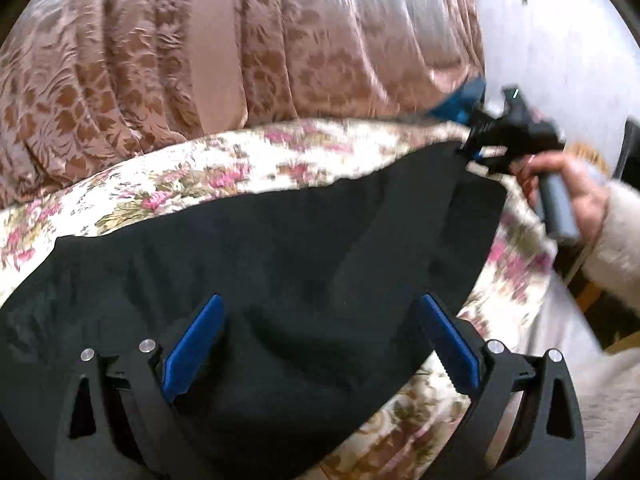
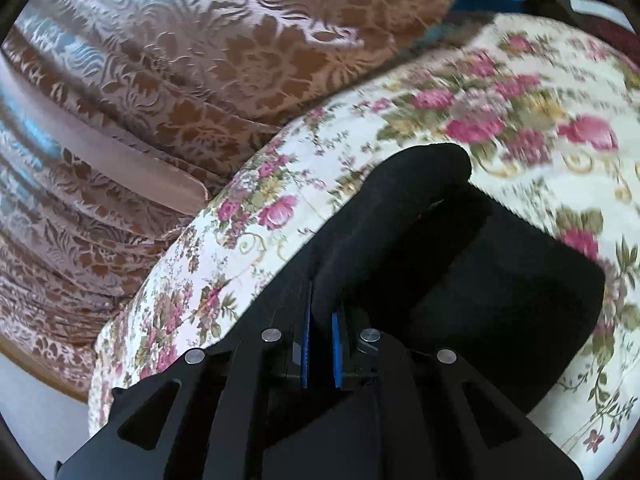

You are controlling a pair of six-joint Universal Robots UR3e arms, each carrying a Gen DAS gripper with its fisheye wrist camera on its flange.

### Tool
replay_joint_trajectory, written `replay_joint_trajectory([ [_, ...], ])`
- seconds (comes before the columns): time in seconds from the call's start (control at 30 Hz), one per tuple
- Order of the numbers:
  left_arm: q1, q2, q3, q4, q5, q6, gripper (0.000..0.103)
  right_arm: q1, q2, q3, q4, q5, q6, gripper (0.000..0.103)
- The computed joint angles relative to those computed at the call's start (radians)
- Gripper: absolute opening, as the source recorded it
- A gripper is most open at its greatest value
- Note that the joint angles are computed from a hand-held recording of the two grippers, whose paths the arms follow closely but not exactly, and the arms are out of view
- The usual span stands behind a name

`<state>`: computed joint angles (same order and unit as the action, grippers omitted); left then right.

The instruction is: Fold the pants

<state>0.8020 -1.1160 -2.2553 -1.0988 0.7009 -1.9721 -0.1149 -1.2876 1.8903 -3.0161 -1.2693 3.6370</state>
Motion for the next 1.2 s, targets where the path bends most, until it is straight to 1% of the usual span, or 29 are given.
replay_joint_trajectory([
  [0.03,-0.034,-0.032,0.004,0.051,0.028,-0.026,0.097,-0.013,-0.004,0.025,-0.019,0.014,0.007,0.007],
  [0.07,-0.059,-0.053,0.011,0.077,0.047,-0.047,0.097,-0.025,-0.007,0.043,-0.033,0.028,0.013,0.007],
  [0.13,-0.081,-0.07,0.022,0.078,0.052,-0.056,0.097,-0.069,-0.007,0.094,-0.083,0.095,0.031,0.008],
  [0.17,-0.088,-0.067,0.014,0.09,0.056,-0.062,0.097,-0.085,-0.006,0.109,-0.099,0.117,0.038,0.016],
  [0.2,-0.096,-0.067,0.014,0.097,0.064,-0.066,0.093,-0.106,-0.005,0.127,-0.107,0.139,0.051,0.028],
  [0.23,-0.097,-0.062,0.016,0.083,0.064,-0.058,0.086,-0.121,-0.004,0.139,-0.115,0.155,0.06,0.034],
  [0.27,-0.103,-0.063,0.015,0.084,0.065,-0.057,0.084,-0.147,0.002,0.163,-0.151,0.185,0.082,0.037],
  [0.3,-0.107,-0.058,0.009,0.091,0.066,-0.057,0.081,-0.166,0.011,0.18,-0.183,0.211,0.098,0.038],
  [0.37,-0.126,-0.068,0.004,0.123,0.076,-0.067,0.069,-0.205,0.04,0.2,-0.235,0.264,0.125,0.037],
  [0.43,-0.162,-0.093,0.016,0.156,0.098,-0.086,0.051,-0.237,0.09,0.202,-0.314,0.318,0.161,0.037],
  [0.47,-0.175,-0.106,0.024,0.165,0.109,-0.091,0.046,-0.247,0.11,0.2,-0.349,0.335,0.18,0.037],
  [0.53,-0.203,-0.125,0.043,0.193,0.139,-0.098,0.025,-0.25,0.129,0.185,-0.382,0.326,0.209,0.016],
  [0.57,-0.203,-0.124,0.06,0.171,0.141,-0.092,0.021,-0.25,0.132,0.179,-0.393,0.328,0.209,0.006],
  [0.6,-0.192,-0.115,0.09,0.111,0.125,-0.075,0.016,-0.249,0.121,0.172,-0.387,0.321,0.195,0.006],
  [0.63,-0.175,-0.1,0.112,0.058,0.105,-0.059,0.016,-0.245,0.099,0.173,-0.379,0.308,0.177,0.006],
  [0.67,-0.146,-0.074,0.144,-0.031,0.073,-0.025,0.016,-0.242,0.064,0.179,-0.366,0.298,0.155,0.006],
  [0.73,-0.11,-0.059,0.206,-0.189,0.037,0.046,0.016,-0.259,-0.024,0.215,-0.334,0.317,0.108,0.006],
  [0.8,-0.093,-0.066,0.265,-0.331,0.03,0.118,0.016,-0.275,-0.103,0.253,-0.295,0.32,0.059,0.006],
  [0.83,-0.098,-0.079,0.279,-0.361,0.04,0.133,0.016,-0.284,-0.14,0.272,-0.27,0.321,0.03,0.006],
  [0.87,-0.108,-0.09,0.281,-0.373,0.056,0.143,0.016,-0.298,-0.188,0.301,-0.222,0.316,-0.008,0.006],
  [0.9,-0.117,-0.091,0.268,-0.359,0.069,0.145,0.016,-0.31,-0.206,0.322,-0.207,0.321,-0.021,0.006],
  [0.93,-0.135,-0.098,0.249,-0.329,0.094,0.136,0.016,-0.328,-0.224,0.353,-0.194,0.331,-0.032,0.006],
  [1.03,-0.168,-0.11,0.204,-0.267,0.127,0.093,0.018,-0.369,-0.229,0.441,-0.177,0.326,-0.054,0.006],
  [1.1,-0.178,-0.128,0.188,-0.24,0.138,0.084,0.019,-0.399,-0.205,0.503,-0.227,0.345,-0.046,0.006],
  [1.13,-0.177,-0.138,0.186,-0.238,0.139,0.083,0.022,-0.409,-0.177,0.527,-0.263,0.349,-0.046,0.006],
  [1.17,-0.171,-0.139,0.187,-0.248,0.134,0.088,0.022,-0.412,-0.151,0.542,-0.3,0.354,-0.047,0.006],
  [1.2,-0.163,-0.147,0.2,-0.281,0.125,0.097,0.025,-0.412,-0.136,0.554,-0.335,0.354,-0.047,0.006],
])
